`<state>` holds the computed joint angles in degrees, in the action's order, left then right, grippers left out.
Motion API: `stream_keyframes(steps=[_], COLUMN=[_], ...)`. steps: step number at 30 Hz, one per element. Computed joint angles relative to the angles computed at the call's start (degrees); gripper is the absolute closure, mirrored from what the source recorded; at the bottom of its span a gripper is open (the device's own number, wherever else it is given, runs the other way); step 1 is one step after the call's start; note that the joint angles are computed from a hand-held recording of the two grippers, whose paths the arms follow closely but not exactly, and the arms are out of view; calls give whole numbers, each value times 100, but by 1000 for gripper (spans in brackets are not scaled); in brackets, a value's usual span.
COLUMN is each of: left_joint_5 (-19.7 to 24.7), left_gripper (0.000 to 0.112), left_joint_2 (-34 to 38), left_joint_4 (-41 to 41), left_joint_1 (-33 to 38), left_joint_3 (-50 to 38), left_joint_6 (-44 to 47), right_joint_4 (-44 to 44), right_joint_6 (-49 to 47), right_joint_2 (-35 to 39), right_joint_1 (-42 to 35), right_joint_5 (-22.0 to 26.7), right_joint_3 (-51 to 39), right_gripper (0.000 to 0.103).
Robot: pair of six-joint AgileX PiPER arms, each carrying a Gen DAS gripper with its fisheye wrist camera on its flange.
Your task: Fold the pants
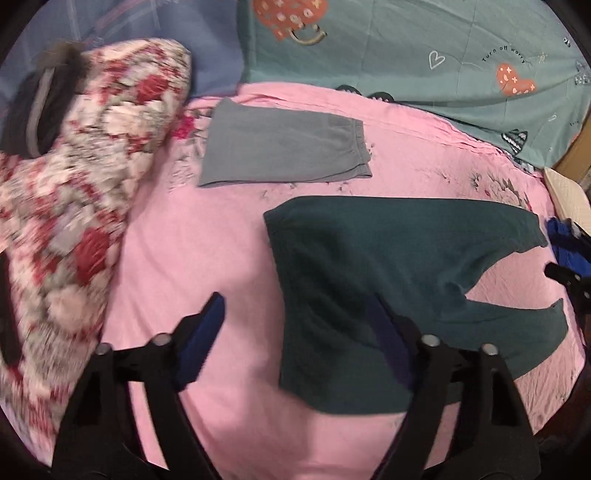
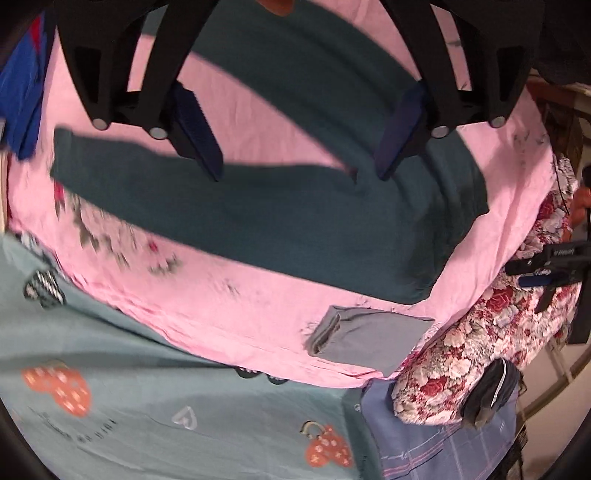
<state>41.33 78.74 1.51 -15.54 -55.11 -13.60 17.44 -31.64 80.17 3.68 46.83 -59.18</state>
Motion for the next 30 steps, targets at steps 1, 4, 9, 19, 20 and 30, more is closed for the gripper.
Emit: stream_keyframes(steps=[1, 4, 9, 19, 20, 30], left_joint_5=[-116, -67, 247, 1211, 1277, 1755], left_gripper=[49, 67, 73, 73, 73, 88], left_joint_2=[458, 1623, 2910, 4251, 4349, 4877], left_joint_4=[-417, -1513, -2128, -2487, -2484, -2555], left_joint_1=[313, 990, 1356, 1434, 1426, 1314], left_joint_3=[-223, -943, -2041, -3605, -3731, -4492], left_joint_6=[573, 2279, 3570, 4747, 4775, 4832], right_joint_4=[-118, -381, -1033, -1279, -1286, -972], right_joint_6=[99, 472, 996, 220, 131, -864], right_joint_2=[382, 1378, 2723, 4356, 4458, 5201], right_joint_1=[158, 383, 681, 649, 632, 398], right_joint_5=[-15, 161, 542, 1556, 1630, 2193], right_joint_3=[-294, -1119, -2438, -4481, -4598, -5441], right_gripper=[30, 44, 55, 56, 56, 95])
